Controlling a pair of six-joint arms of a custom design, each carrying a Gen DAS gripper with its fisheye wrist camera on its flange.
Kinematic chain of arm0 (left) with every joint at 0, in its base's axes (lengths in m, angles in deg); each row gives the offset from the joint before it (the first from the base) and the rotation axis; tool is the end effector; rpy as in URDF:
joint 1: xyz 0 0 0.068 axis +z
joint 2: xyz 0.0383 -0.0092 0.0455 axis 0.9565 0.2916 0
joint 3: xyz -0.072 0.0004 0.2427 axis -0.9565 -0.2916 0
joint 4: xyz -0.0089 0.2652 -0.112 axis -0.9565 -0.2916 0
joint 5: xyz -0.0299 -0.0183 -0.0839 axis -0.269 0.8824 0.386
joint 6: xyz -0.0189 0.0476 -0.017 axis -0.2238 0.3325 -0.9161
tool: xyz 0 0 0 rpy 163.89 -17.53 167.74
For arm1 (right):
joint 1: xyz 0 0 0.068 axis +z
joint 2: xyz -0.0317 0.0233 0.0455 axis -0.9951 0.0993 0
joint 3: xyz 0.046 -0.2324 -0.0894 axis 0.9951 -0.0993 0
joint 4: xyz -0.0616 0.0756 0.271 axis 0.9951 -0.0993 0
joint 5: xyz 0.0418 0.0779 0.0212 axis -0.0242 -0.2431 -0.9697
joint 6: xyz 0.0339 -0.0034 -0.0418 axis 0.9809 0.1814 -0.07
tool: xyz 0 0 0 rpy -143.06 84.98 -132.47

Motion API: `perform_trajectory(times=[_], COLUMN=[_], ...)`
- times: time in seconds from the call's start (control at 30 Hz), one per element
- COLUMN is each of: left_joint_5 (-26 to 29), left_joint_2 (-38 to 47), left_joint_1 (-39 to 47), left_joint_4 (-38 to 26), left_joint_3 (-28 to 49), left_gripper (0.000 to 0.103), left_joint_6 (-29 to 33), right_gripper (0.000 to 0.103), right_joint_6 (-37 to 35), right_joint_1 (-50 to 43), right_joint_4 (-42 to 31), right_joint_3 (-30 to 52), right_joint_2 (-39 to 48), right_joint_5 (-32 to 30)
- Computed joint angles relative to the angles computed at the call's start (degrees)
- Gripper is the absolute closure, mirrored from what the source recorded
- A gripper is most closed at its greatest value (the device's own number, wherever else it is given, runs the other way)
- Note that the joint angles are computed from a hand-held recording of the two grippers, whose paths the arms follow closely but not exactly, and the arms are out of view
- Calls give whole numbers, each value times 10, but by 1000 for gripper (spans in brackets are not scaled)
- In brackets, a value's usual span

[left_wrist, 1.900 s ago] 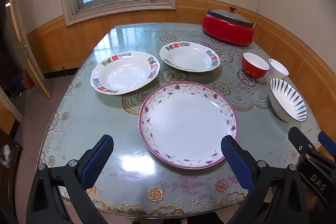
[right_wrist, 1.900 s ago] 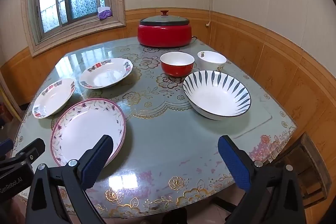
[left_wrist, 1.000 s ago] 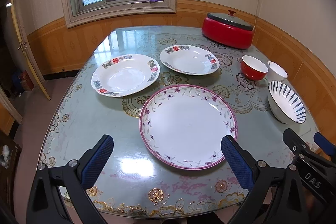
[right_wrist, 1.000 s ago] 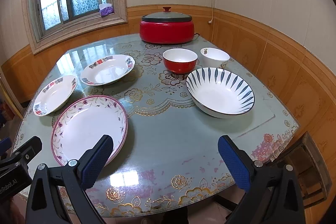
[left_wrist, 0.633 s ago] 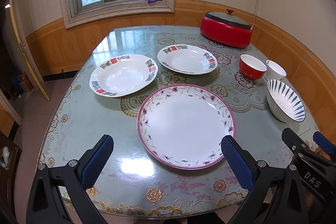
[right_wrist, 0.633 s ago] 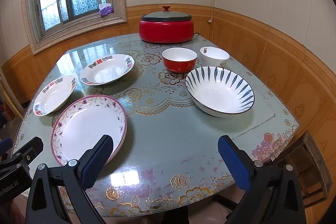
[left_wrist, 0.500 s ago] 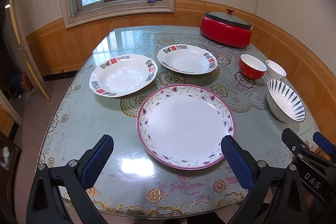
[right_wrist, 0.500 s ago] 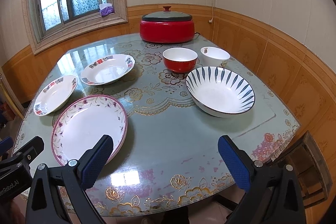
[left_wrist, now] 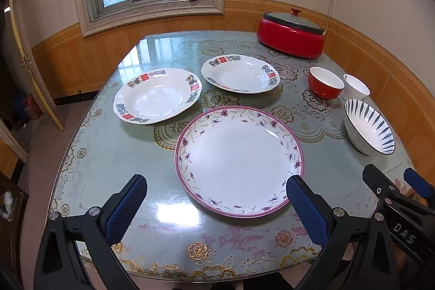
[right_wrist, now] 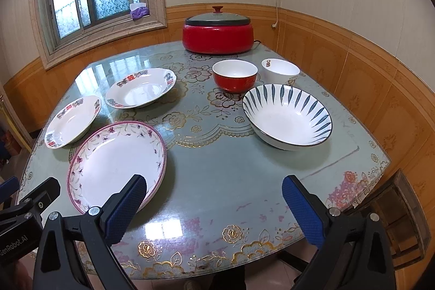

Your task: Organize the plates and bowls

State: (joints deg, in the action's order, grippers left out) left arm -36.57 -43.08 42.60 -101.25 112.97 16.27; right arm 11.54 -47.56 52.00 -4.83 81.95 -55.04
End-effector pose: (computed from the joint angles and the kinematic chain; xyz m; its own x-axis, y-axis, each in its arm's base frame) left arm 0.1590 -0.0728 0.1856 -0.6919 -0.2490 -0.6777 -0.3155 0.9486 -0.0264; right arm 0.2031 0.1376 0.1904 -0.7110 -0.0854 -0.6979 -0.1460 0.9889 0.0277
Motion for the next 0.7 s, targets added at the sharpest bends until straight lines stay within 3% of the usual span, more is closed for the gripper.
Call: perform_trajectory(times=[0.7], left_joint_5=[-1], left_joint_2=[1], left_joint_1=[-2], left_joint_4=[4], left_joint_3=[2], left_gripper=[0], left_joint_6=[-1], right_gripper=[1], right_joint_6=[-6], right_joint_1=[-8], right_joint_4=[-1], right_joint_3=[0], right_joint_2=[-4], right_joint_5=[-4])
